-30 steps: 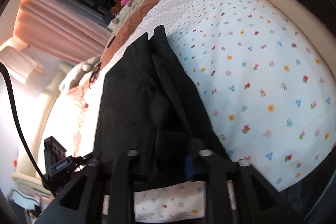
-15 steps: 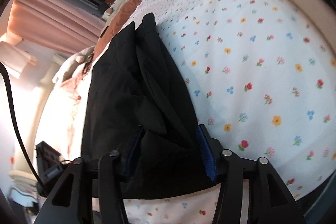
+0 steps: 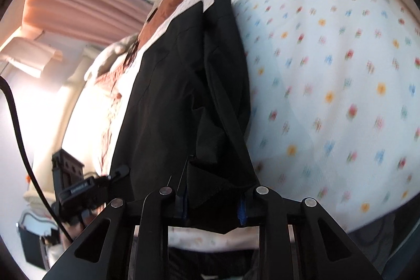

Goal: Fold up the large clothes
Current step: 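Lift the folded jacket up off the sheet with both tools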

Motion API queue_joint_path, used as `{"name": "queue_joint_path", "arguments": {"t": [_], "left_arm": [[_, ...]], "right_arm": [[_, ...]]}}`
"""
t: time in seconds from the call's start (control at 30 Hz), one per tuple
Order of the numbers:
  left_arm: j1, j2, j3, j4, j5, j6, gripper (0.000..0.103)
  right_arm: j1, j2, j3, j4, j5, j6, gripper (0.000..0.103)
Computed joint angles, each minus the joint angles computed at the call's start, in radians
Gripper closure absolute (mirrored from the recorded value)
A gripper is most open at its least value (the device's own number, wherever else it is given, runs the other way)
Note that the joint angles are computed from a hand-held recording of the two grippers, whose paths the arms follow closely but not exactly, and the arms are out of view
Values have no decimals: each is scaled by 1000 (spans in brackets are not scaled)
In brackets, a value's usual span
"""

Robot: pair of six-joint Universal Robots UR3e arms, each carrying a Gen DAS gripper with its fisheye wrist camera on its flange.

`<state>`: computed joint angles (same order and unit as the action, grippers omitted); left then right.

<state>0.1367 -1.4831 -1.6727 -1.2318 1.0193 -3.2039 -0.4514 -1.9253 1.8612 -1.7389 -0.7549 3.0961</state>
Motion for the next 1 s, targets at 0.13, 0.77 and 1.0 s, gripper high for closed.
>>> {"name": "queue_joint_path", "arguments": {"t": [0.13, 0.77, 1.0], "left_arm": [[72, 113, -58, -124, -17, 100, 76], [93, -17, 54, -78, 32, 61, 61], [75, -165, 214, -95, 55, 46, 61]], "right_arm": [[2, -32, -21, 142, 13, -102, 76], [-3, 179, -243, 136, -2, -139, 24], [49, 378, -386, 94, 5, -103, 24]]}}
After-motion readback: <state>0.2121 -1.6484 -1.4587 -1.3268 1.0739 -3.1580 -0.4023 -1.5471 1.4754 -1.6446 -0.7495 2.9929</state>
